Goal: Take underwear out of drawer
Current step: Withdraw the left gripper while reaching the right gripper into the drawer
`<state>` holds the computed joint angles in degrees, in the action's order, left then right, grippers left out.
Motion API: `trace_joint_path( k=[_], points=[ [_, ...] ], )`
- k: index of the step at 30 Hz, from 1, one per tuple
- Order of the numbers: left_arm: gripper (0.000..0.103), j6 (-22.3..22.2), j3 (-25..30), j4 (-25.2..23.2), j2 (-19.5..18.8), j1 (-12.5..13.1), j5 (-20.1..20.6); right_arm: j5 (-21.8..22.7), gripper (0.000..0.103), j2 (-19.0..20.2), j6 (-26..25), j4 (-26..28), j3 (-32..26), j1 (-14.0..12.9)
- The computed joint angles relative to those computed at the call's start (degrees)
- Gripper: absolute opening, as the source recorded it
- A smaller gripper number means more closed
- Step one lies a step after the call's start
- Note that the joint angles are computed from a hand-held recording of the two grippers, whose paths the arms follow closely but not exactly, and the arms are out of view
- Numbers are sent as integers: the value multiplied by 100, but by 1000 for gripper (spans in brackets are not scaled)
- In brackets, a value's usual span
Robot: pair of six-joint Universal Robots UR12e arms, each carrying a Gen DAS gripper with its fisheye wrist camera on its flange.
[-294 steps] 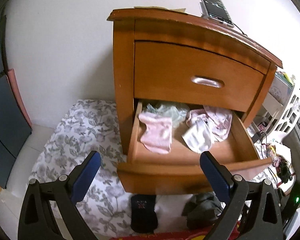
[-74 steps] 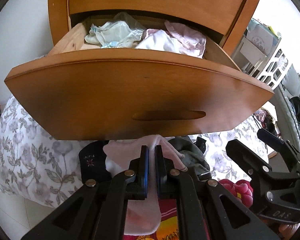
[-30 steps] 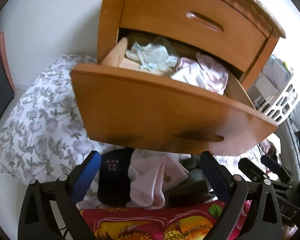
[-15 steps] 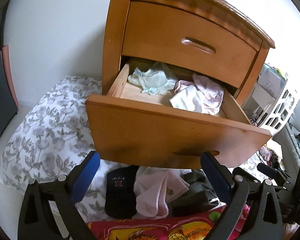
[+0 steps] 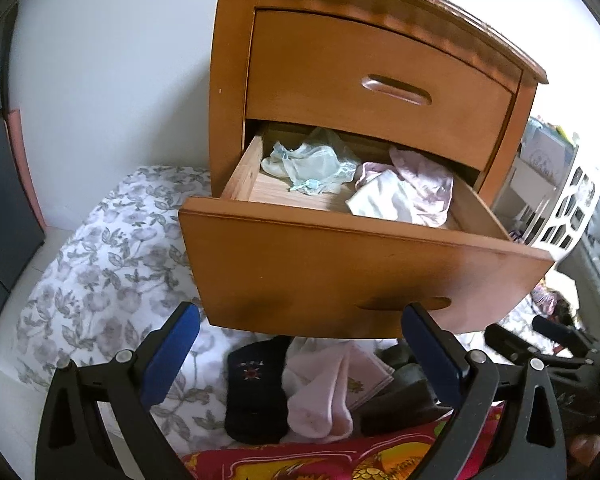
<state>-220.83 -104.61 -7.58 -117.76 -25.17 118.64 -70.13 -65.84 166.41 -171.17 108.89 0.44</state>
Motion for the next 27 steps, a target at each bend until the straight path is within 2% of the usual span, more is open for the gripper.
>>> trace_joint_path(
  k=[4,10,15,21,23,27],
  points=[
    [101,-81,83,-370,-24,-5,59,89,103,-15,83,-50,8,-31],
    [101,-36,137,-539,-55,-12,57,290,103,-25,224,61,-27,-93],
    [101,96,191,-604,-85,-23,43,629,103,-12,0,439,-120,-134],
    [101,6,140,-553,-62,15,-52,843,103,-60,-239,269,-257,-167],
    [101,-32,141,-577,-61,12,-28,995,103,-67,-357,298,-419,-182],
    [101,3,159,-575,-76,9,-32,1031,103,-42,-525,413,-778,-131]
  ],
)
